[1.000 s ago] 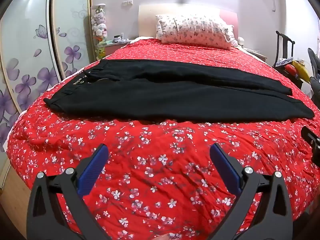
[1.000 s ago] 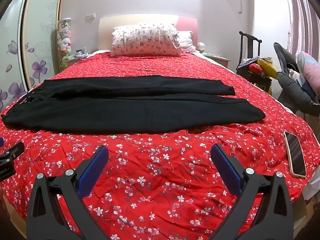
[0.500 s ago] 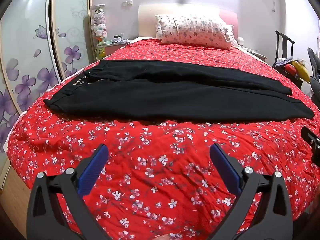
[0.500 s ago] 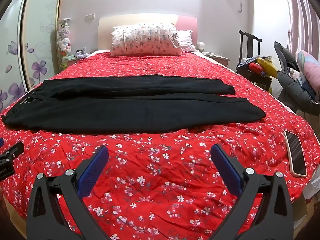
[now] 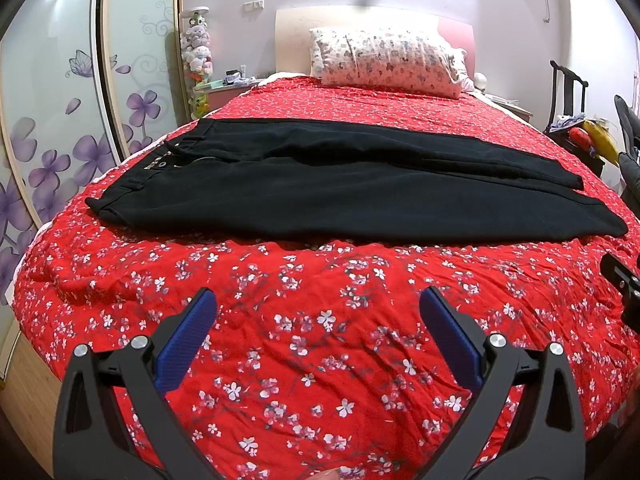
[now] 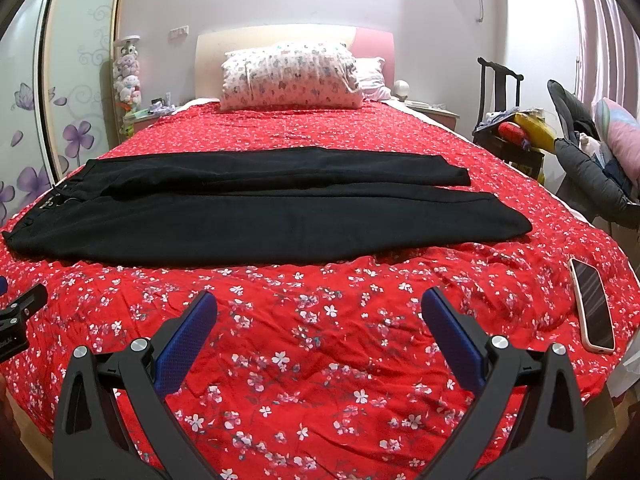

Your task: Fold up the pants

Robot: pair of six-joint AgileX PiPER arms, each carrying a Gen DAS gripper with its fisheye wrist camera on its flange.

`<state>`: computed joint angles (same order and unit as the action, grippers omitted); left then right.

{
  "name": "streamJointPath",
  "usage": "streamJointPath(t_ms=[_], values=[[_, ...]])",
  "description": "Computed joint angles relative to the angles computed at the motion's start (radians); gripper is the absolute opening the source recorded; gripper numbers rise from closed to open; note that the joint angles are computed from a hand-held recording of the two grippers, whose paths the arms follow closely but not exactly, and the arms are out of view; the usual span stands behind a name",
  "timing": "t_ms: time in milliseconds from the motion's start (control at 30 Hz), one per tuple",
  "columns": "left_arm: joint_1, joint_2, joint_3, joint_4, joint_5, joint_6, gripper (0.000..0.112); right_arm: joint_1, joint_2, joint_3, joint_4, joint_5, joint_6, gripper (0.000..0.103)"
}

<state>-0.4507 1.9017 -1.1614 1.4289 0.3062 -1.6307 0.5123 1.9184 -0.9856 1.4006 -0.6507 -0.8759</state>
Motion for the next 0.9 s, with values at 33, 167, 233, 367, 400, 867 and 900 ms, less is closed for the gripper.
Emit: streamJointPath(t_ms=[33,167,233,367,400,867,900], values=[[0.000,-0.001,0.001,0.001,0.000,-0.001,0.101,-0.001,0.000,-0.001,0.001,0.001,-0.001,0.102],[0.000,0.000,0.000,-0.003,0.000,0.003,0.101,-0.002,0.001,-0.001,0.001,0.002,-0.002,0.102],[0.000,0.000,-0.001,-0.004,0.000,0.004,0.101,-0.002,0.001,-0.002,0.002,0.003,-0.003,0.102],[-0.002,0.004,-0.002,0.001,0.001,-0.003,0.101,-0.003,0.001,-0.001,-0.001,0.004,0.000,0.102],[-0.002,0.004,-0.002,0.001,0.001,-0.003,0.101,-0.004,0.001,-0.001,-0.001,0.005,0.000,0.102],[-0.004,0.002,-0.003,-0.011,0.003,0.006,0.101,-0.007,0.002,0.002,-0.006,0.009,0.006,0.102],[-0.004,0.002,-0.003,-0.011,0.003,0.006,0.101,-0.008,0.002,0.002,-0.007,0.009,0.007,0.102]])
